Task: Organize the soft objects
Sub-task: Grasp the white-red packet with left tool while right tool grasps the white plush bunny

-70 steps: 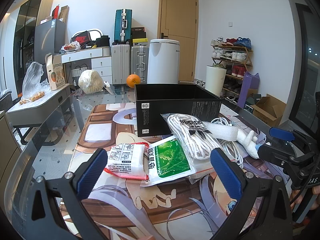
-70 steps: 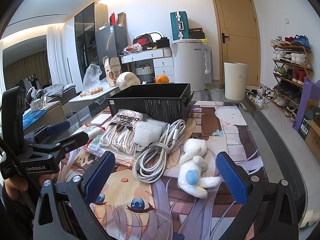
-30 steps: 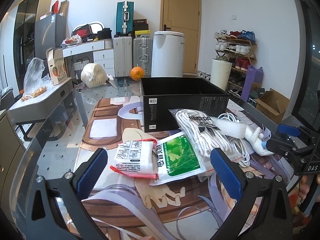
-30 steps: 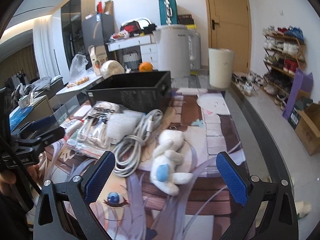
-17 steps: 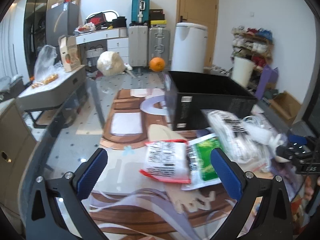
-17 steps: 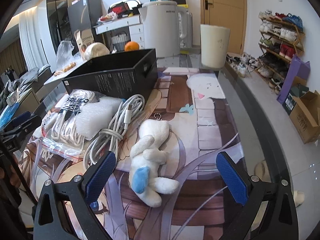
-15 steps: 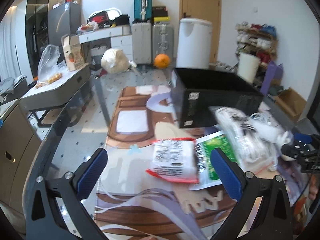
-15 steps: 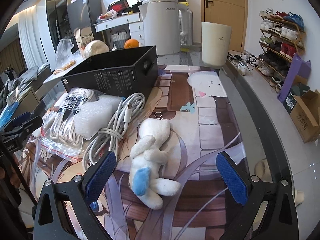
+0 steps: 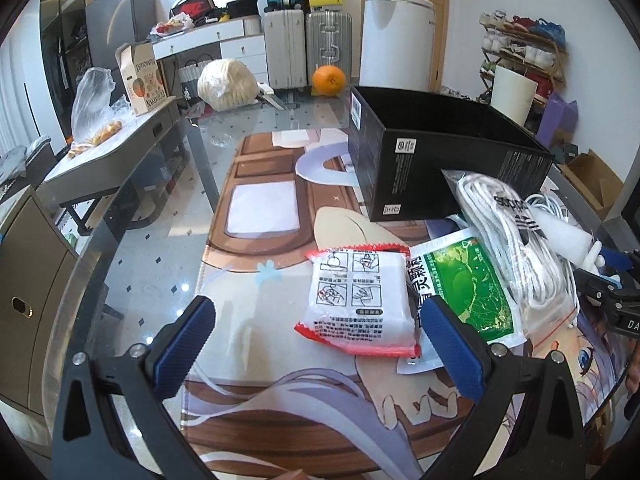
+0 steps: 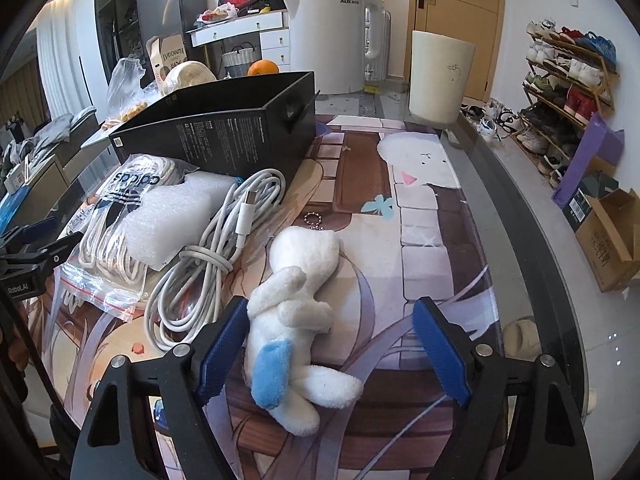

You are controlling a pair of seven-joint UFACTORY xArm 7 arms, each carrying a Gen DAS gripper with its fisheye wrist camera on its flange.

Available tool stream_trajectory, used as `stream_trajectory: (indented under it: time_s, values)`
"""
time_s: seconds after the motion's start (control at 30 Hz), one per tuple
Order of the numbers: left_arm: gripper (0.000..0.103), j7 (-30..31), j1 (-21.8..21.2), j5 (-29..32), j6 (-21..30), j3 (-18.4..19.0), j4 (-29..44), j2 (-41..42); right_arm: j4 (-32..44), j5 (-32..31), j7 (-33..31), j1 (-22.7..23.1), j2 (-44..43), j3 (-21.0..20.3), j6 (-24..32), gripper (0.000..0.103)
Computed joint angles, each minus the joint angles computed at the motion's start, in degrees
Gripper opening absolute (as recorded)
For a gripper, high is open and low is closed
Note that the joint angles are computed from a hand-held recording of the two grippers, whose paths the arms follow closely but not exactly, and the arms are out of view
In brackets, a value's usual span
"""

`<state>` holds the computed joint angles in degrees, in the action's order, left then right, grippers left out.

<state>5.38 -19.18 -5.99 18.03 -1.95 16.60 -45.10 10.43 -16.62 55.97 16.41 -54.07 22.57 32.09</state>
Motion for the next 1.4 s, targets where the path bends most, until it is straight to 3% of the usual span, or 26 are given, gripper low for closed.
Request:
stream_trajectory:
  time_s: [0.1,0.23,0.37,0.47,0.53,0.63,0.7,1.4]
  values:
    - [0.102,0.4,-0.7,-0.7,1.0,1.1,0.8,0.9,-0.4,0.2,-0.3,0.6,-0.7,-0.3,0.2,0.083]
    - [0.088,1.1,-1.2,-1.9,2.0,2.0,1.7,2.2,-0.7,0.4,-0.5,0.8,-1.0,-0.5,-0.1,0.083]
    - [0.083,1.2,-0.8,-2.1,3.4,1.1,2.3,2.7,-1.2,0.5,-1.3,1.2,-1.5,-0.8,-0.5,0.081]
    - [0.069,2.3,-1.4,-2.5,3.2,1.4,2.1,2.4,-1.3,0.6,-1.4,1.6,-2.0,-0.5,-0.7,0.067]
    - [0.057,1.8,-0.4,-2.0,2.7,0.3,1.7,2.1,-1.3,0.8,-1.4,2.1,-2.3,-0.2,-0.8,0.051]
    - [0.051,2.4,-0.9,-2.0,1.8,0.8,1.3,1.8,-1.5,0.9,-1.5,2.7,-2.7,0.1,-1.3,0.037]
    - [0.047,2.9,-1.4,-2.1,1.6,1.1,1.2,1.7,-1.6,0.8,-1.6,3.0,-3.0,0.4,-1.2,0.035]
    - [0.046,6.7,-8.0,-7.6,-4.1,6.9,-2.2,-7.5,-1.8,0.2,-2.6,5.0,-11.7,1.4,0.6,0.032]
